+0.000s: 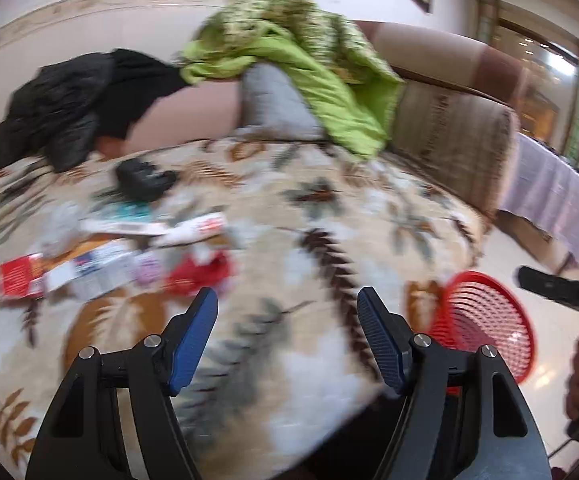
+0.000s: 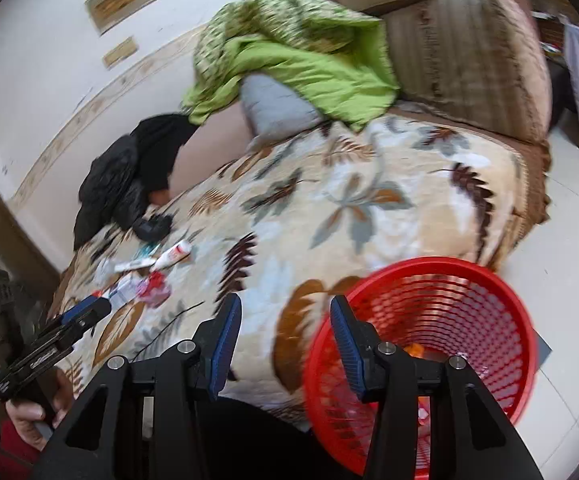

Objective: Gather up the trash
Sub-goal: 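Move both open grippers back over the remaining trash on the bed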

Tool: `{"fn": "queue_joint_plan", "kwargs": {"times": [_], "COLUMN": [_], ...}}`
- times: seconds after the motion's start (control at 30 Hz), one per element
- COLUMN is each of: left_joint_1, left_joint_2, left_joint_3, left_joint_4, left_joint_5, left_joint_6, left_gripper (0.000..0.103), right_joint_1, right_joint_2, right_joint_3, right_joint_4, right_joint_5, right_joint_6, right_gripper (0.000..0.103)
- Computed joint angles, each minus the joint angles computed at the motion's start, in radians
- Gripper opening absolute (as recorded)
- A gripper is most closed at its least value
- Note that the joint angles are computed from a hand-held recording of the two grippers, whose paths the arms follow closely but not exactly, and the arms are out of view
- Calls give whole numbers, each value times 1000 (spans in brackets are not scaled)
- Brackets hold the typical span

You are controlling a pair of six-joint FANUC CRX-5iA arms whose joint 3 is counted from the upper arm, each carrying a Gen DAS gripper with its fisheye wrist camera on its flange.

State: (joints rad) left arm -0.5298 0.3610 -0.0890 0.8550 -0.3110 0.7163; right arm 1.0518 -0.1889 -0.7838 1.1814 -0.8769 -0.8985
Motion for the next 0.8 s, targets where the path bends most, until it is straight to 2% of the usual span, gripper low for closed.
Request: {"fn": "queue_joint_plan", "kwargs": {"times": [0.2, 0.33, 0.4, 0.5, 0.67, 0.73, 0.8], "left_joint_1": [77, 105, 114, 127, 151, 162, 169], "left_joint_2": [0, 1, -2, 1, 21, 27, 31], "left_joint_3": [7, 11, 14, 31, 110, 104, 117], "left_joint_4": [-164, -189, -242, -339, -608, -571, -611], "left_joint_5": [43, 55, 72, 75, 29, 29, 23], "left_joint_6": [238, 309, 365, 474, 765, 758, 811], "left_gripper": [71, 71, 71, 71, 71, 71, 71], "right_joint_1": [-64, -102, -117, -149, -186, -204, -216], "right_joint_2": [95, 156, 185, 233, 322, 351, 379], "right_joint_3": [100, 173, 208, 260, 344, 366, 391], "right_joint_4": [2, 0, 1, 18, 38, 51, 47], "right_joint_5": [111, 176, 197, 249, 308, 343, 371], "right_joint_6": [107, 207, 247, 281, 335, 329, 340], "right_gripper": [52, 52, 53, 55, 57, 57, 57]}}
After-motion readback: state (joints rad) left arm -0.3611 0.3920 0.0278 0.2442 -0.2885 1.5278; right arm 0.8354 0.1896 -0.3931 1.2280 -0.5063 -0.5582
